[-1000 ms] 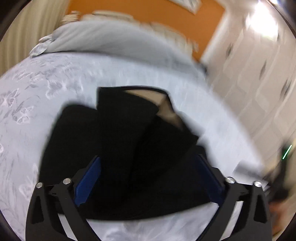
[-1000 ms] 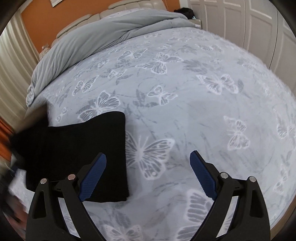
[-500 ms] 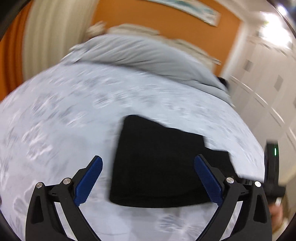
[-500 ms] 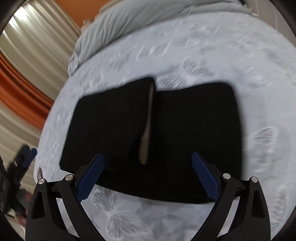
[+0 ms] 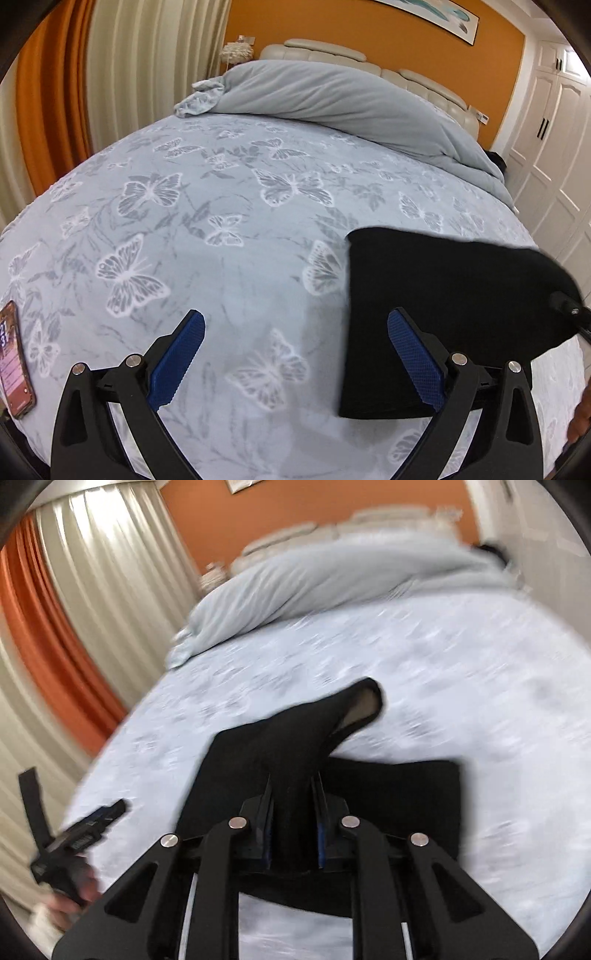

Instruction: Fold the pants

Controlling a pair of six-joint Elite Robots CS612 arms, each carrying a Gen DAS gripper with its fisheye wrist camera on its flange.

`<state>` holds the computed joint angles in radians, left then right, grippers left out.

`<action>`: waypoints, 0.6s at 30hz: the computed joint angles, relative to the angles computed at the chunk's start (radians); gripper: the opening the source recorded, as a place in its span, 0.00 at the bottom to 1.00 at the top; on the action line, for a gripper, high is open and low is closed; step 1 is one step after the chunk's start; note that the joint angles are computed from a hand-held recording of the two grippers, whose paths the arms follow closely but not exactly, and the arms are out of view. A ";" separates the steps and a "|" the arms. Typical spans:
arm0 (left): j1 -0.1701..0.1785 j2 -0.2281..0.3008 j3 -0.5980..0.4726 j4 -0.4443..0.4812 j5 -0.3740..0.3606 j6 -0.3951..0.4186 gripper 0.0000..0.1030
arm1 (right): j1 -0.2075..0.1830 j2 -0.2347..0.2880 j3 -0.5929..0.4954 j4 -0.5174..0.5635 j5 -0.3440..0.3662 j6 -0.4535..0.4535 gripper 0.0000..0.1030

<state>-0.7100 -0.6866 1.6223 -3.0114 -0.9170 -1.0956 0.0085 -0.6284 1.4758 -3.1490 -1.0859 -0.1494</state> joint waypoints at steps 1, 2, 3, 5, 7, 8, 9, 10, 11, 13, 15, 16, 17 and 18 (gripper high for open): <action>0.001 0.004 -0.005 -0.001 -0.013 -0.002 0.95 | -0.004 0.007 -0.007 0.024 -0.048 -0.003 0.16; 0.004 0.011 -0.015 -0.001 -0.031 -0.001 0.95 | -0.010 0.030 -0.031 0.090 -0.096 -0.009 0.16; 0.009 0.019 -0.026 -0.005 -0.053 0.001 0.95 | -0.016 0.042 -0.060 0.195 -0.106 -0.008 0.16; 0.015 0.035 -0.050 -0.006 -0.106 0.002 0.95 | -0.025 0.073 -0.100 0.300 -0.098 -0.012 0.21; 0.019 0.048 -0.070 -0.006 -0.141 0.006 0.95 | -0.032 0.062 -0.086 0.267 -0.069 -0.051 0.23; 0.021 0.058 -0.084 -0.012 -0.168 0.012 0.95 | -0.035 0.048 -0.067 0.242 -0.063 -0.066 0.24; 0.025 0.067 -0.094 -0.035 -0.202 0.017 0.95 | -0.039 0.041 -0.054 0.214 -0.059 -0.069 0.24; 0.029 0.075 -0.101 -0.056 -0.230 0.019 0.95 | -0.044 0.033 -0.040 0.196 -0.052 -0.073 0.26; 0.036 0.087 -0.113 -0.088 -0.284 0.017 0.95 | -0.049 0.030 -0.038 0.198 -0.047 -0.074 0.35; 0.050 0.111 -0.143 -0.115 -0.373 0.004 0.95 | -0.062 0.026 -0.032 0.205 -0.061 -0.047 0.45; 0.064 0.139 -0.184 -0.098 -0.457 -0.006 0.95 | -0.076 0.037 -0.058 0.284 -0.023 -0.017 0.46; 0.071 0.154 -0.204 -0.085 -0.492 -0.012 0.95 | -0.084 0.045 -0.070 0.330 0.015 -0.007 0.51; 0.080 0.177 -0.229 -0.075 -0.542 -0.029 0.95 | -0.090 0.049 -0.076 0.374 0.044 -0.004 0.66; 0.082 0.187 -0.237 -0.082 -0.549 -0.040 0.94 | -0.094 0.055 -0.088 0.435 0.062 -0.013 0.75</action>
